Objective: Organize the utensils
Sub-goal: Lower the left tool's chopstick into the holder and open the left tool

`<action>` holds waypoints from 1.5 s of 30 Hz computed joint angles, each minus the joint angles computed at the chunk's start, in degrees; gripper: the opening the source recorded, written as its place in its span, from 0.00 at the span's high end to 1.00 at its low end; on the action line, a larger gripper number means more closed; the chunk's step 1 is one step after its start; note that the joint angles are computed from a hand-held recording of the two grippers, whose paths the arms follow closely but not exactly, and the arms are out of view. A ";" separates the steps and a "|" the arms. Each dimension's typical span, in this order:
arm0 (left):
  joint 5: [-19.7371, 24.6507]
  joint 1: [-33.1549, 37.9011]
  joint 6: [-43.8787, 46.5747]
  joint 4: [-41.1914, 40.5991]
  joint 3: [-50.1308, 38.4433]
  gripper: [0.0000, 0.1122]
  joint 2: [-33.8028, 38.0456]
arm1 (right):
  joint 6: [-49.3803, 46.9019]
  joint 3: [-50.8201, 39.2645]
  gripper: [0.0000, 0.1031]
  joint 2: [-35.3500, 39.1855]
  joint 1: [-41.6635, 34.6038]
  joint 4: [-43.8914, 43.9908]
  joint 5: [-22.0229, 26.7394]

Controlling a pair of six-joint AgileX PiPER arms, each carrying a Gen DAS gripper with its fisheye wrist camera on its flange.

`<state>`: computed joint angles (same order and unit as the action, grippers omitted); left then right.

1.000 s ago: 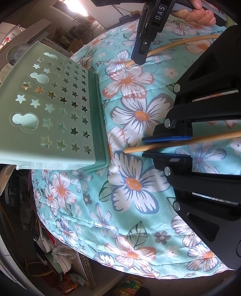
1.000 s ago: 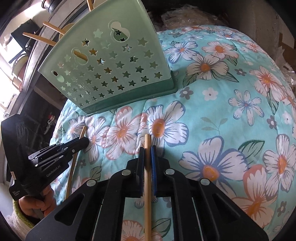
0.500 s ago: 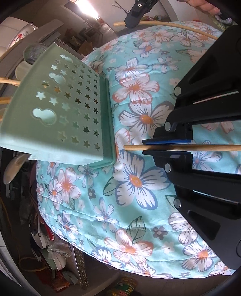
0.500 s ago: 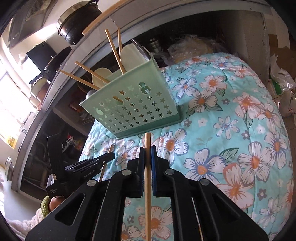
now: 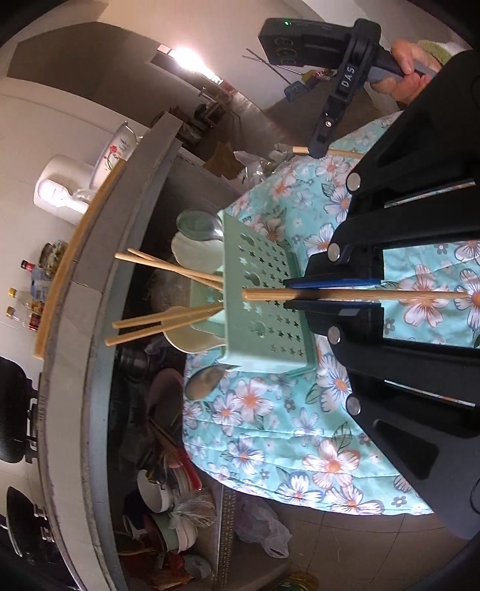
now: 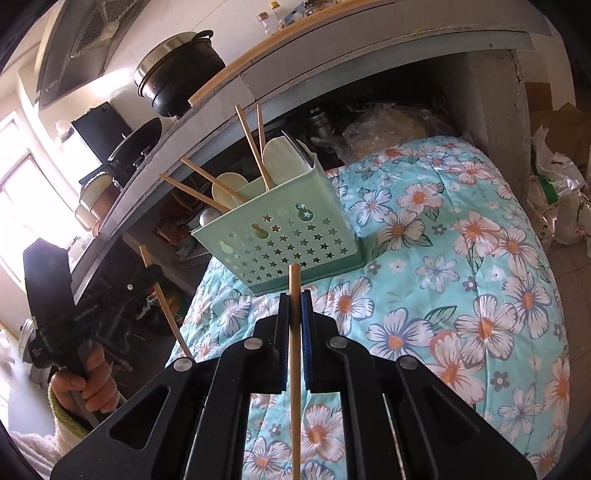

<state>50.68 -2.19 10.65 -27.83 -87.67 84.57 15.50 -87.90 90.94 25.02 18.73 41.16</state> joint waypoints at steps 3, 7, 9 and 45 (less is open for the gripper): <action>1.67 0.45 -0.19 -0.66 -3.85 0.96 -0.41 | -2.05 1.62 0.94 -1.09 -1.02 2.28 -0.67; 3.29 0.21 -1.57 -0.23 -12.07 0.96 0.38 | -5.42 3.38 0.94 -1.87 -2.68 6.02 -1.18; 3.27 -0.13 -2.91 0.57 -17.26 0.96 1.51 | -7.33 4.23 0.94 -2.25 -3.64 8.23 -1.39; 0.67 -6.38 -17.01 13.09 -42.85 0.94 28.01 | -19.65 8.08 0.94 -1.24 -11.02 21.92 0.21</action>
<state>51.35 -8.57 -6.36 -14.74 -130.52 112.58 -4.15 -79.82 89.70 14.00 40.65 41.36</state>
